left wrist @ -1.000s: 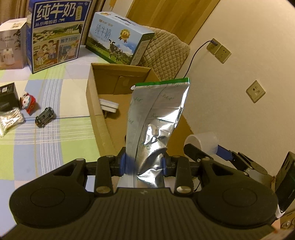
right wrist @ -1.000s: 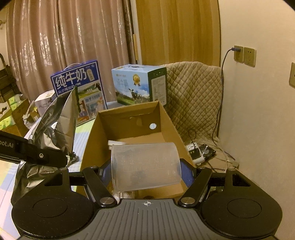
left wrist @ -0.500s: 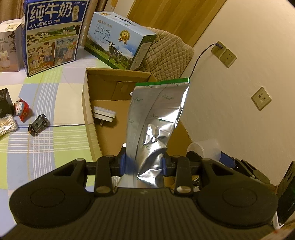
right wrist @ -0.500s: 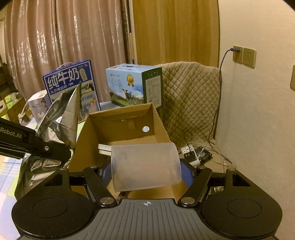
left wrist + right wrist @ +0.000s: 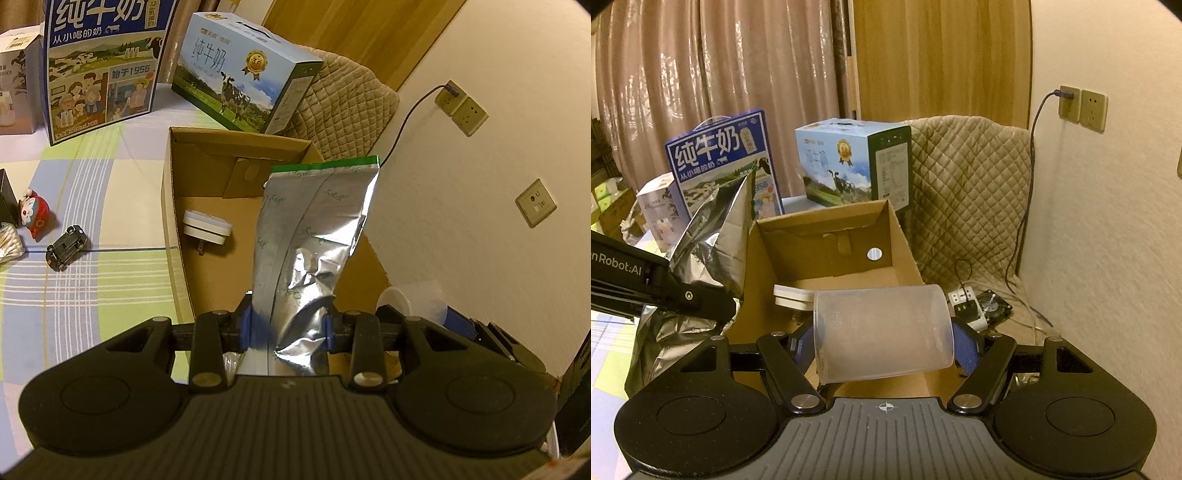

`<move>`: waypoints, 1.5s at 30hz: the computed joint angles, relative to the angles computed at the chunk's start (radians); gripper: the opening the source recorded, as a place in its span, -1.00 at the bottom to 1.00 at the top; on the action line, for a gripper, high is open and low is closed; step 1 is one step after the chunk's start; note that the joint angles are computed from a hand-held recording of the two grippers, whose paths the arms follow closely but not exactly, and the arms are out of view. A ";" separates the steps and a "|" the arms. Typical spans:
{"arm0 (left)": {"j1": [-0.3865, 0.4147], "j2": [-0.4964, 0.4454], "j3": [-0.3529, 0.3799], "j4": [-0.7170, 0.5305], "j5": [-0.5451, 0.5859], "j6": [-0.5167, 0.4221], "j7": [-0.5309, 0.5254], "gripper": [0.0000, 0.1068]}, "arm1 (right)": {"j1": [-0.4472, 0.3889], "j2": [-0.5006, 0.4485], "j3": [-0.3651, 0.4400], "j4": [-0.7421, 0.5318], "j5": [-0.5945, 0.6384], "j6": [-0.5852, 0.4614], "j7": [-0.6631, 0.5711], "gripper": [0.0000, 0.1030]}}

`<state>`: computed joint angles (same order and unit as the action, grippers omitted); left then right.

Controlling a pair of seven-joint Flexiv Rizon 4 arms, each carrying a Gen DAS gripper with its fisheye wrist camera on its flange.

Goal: Organize objects

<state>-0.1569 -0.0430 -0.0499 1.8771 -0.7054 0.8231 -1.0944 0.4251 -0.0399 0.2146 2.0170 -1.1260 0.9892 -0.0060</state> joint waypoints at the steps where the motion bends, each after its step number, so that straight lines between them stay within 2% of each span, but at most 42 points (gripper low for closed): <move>1: 0.000 -0.003 -0.001 -0.002 -0.001 0.001 -0.001 -0.44 | -0.001 -0.001 -0.001 0.000 0.000 0.000 0.001 0.35; 17: -0.003 -0.039 -0.019 -0.031 -0.026 0.040 -0.013 -0.41 | -0.006 -0.014 -0.012 -0.006 -0.001 0.009 -0.004 0.35; 19: -0.006 -0.039 -0.021 -0.028 -0.036 0.066 -0.012 0.06 | -0.007 -0.013 -0.012 -0.005 -0.002 0.010 0.000 0.35; 20: -0.009 -0.035 -0.022 -0.019 -0.047 0.089 -0.004 0.10 | -0.007 -0.013 -0.012 -0.003 -0.003 0.010 0.002 0.35; 23: -0.011 -0.025 -0.016 -0.005 -0.031 0.116 -0.005 0.10 | -0.007 -0.012 -0.011 -0.001 -0.004 0.011 0.005 0.35; 36: 0.003 0.024 0.014 0.067 0.016 0.119 0.009 0.10 | 0.001 -0.016 -0.007 -0.007 0.001 0.025 0.016 0.35; 41: 0.007 0.033 0.020 0.079 0.025 0.115 0.011 0.10 | -0.017 -0.034 -0.034 -0.011 -0.082 0.123 0.106 0.35; 45: 0.012 0.038 0.026 0.087 0.033 0.115 0.016 0.22 | -0.014 -0.036 -0.032 -0.017 -0.086 0.105 0.117 0.40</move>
